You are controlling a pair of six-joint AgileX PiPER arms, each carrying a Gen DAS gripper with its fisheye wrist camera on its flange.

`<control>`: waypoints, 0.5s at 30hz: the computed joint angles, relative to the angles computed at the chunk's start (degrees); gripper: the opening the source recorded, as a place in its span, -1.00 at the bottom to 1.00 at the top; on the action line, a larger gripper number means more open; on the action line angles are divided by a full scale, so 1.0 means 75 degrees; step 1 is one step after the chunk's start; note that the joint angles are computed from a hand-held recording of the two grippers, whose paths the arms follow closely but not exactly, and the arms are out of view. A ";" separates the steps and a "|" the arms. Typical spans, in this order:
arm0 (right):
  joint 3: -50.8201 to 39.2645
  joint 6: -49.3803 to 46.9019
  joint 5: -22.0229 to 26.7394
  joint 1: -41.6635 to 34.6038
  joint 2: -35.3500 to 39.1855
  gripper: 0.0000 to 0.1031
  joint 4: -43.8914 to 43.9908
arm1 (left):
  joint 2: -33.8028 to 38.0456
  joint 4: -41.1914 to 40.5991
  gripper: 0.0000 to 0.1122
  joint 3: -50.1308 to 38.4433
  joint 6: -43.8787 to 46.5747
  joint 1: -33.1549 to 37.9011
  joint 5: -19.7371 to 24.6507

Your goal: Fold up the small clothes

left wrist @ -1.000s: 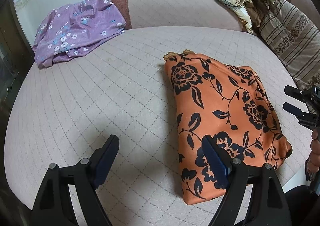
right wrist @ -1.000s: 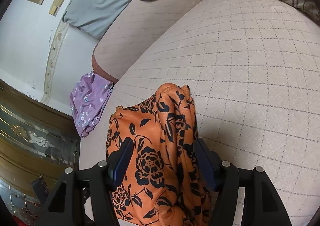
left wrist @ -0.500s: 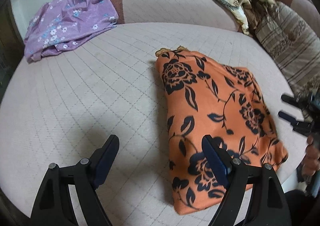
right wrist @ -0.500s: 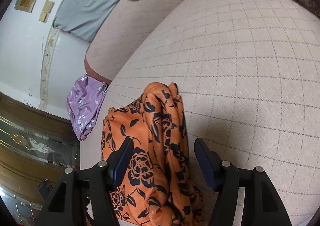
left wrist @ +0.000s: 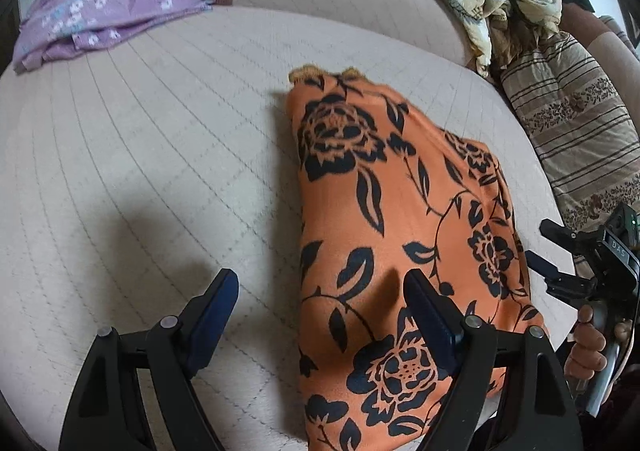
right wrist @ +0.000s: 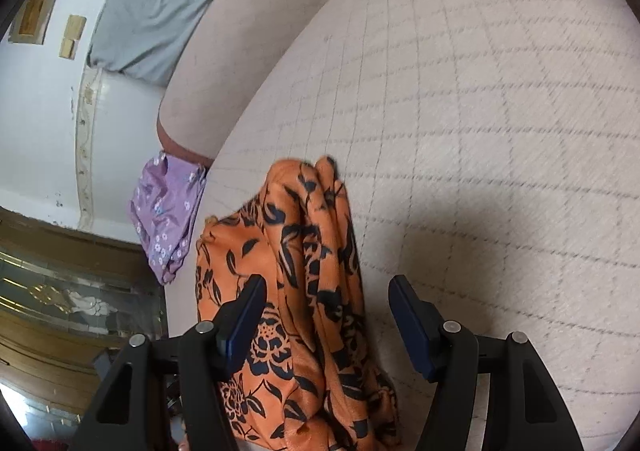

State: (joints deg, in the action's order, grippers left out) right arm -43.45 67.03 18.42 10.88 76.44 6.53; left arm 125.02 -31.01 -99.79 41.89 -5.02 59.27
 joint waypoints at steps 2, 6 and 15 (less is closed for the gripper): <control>-0.0179 -0.1192 0.0007 -0.0067 0.0350 0.30 0.1081 | 0.0102 -0.0046 0.51 -0.0033 0.0044 0.0006 0.0110; -0.0617 -0.2061 0.0169 -0.0028 0.1031 0.30 0.1728 | 0.0260 -0.0156 0.51 -0.0115 0.0136 0.0030 0.0311; -0.0929 -0.3142 -0.0228 0.0082 0.1868 0.35 0.2588 | -0.0174 0.0210 0.51 0.0574 0.0225 -0.0281 -0.0723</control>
